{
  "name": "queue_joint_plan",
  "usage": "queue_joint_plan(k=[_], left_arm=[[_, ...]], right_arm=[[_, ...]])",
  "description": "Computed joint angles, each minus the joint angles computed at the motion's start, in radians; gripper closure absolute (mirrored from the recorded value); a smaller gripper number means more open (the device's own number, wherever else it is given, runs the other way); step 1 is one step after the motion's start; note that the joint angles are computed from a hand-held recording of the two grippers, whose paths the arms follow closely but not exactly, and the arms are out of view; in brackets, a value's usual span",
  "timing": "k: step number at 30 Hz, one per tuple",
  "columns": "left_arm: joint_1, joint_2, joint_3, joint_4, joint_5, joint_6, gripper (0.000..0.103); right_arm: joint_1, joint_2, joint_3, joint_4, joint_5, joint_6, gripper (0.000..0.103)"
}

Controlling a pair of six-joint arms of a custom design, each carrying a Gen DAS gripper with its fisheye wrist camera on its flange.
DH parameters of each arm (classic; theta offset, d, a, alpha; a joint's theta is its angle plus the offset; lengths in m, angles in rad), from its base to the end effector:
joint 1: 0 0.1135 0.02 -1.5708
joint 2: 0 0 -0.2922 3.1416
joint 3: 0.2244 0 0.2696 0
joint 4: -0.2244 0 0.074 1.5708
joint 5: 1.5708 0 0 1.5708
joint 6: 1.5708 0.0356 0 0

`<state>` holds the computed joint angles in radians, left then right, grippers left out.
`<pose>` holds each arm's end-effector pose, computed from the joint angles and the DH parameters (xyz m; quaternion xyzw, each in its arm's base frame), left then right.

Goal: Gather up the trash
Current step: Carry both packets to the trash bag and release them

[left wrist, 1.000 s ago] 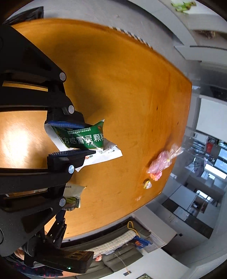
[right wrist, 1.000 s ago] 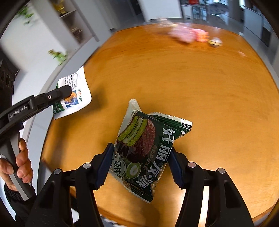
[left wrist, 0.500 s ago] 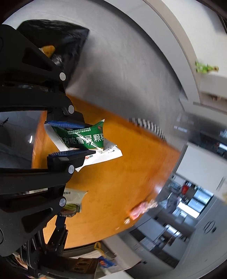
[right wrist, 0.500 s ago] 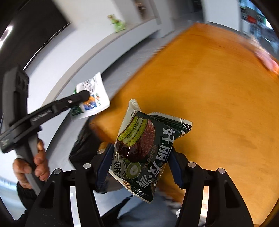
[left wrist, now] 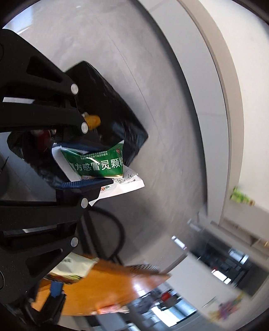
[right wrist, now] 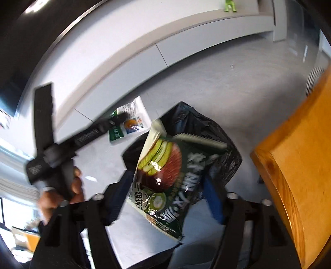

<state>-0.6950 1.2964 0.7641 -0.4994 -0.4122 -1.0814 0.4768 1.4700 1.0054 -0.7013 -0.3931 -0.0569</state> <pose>0.2030 -0.1507 0.2216 -0.2346 0.9155 -0.0778 0.3175 0.2555 0.1473 0.2418 -0.2912 0.9164 0.2282 0.1530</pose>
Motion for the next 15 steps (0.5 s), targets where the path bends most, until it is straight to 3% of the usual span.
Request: queue_joint_plan(k=[1,2,5,10,15], left_arm=[[0.005,-0.019,-0.004,-0.058,-0.039,-0.061,0.045],[0.004,-0.03,-0.005,-0.099,-0.072,-0.108,0.004],[-0.012,-0.076,-0.018,-0.159,-0.162,-0.172,0.006],[0.0,-0.066,0.01,-0.155,-0.14,-0.141,0.006],[-0.059,0.033,0.109,-0.166,-0.152,-0.102,0.006]], right_arm=[[0.013,-0.012,-0.014,0.035,0.013,0.017,0.024],[0.016,-0.032,-0.033,0.051,0.01,0.019,0.023],[-0.005,-0.063,-0.048,0.035,-0.013,-0.001,0.022],[-0.056,-0.12,-0.072,0.002,-0.019,-0.017,0.022],[-0.165,-0.16,-0.077,-0.058,-0.041,-0.06,0.022]])
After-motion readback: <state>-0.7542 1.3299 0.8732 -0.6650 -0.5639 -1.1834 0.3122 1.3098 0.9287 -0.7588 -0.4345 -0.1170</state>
